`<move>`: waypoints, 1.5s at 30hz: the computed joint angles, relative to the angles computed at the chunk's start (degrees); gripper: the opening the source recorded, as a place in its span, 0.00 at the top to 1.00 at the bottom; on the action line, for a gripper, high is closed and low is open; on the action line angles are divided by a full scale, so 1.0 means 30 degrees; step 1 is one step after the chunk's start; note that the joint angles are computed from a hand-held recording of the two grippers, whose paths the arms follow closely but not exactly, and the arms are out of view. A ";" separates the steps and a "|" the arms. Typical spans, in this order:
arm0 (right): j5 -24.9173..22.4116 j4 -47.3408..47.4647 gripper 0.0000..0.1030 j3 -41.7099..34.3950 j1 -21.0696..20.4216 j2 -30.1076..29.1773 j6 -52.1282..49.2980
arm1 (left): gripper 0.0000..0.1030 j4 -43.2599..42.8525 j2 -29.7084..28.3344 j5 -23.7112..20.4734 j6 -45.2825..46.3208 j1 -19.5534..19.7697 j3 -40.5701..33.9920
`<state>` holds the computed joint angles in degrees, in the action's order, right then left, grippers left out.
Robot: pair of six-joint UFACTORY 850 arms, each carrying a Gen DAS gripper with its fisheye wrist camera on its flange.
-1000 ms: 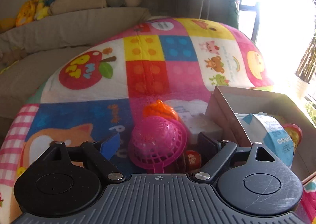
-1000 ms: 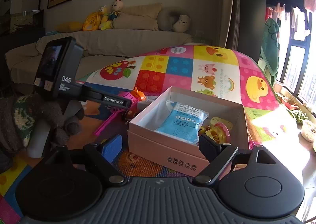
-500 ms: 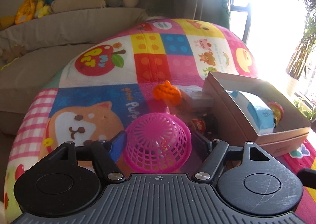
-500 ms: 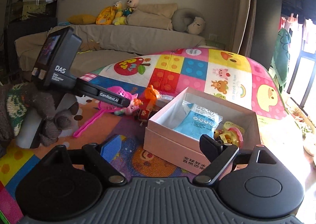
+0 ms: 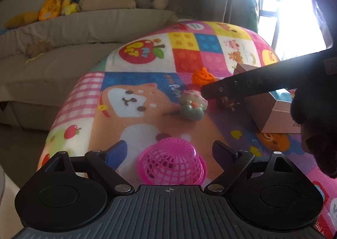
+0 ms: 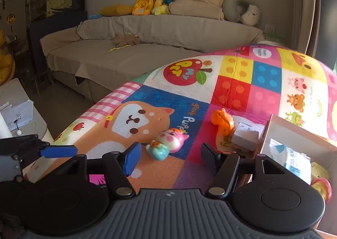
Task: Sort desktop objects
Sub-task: 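Grasp the pink basket scoop with the left tool while the right grasps the pink pig figurine, then carry the basket scoop into the box with the left tool while the right lowers the pig in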
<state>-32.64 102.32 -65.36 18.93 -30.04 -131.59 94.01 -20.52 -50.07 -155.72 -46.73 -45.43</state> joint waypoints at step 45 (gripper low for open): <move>-0.4499 0.3670 0.53 0.6624 -0.8666 0.4942 -0.4782 | 0.15 0.4902 -0.1521 0.2084 0.6510 0.0740 -0.7699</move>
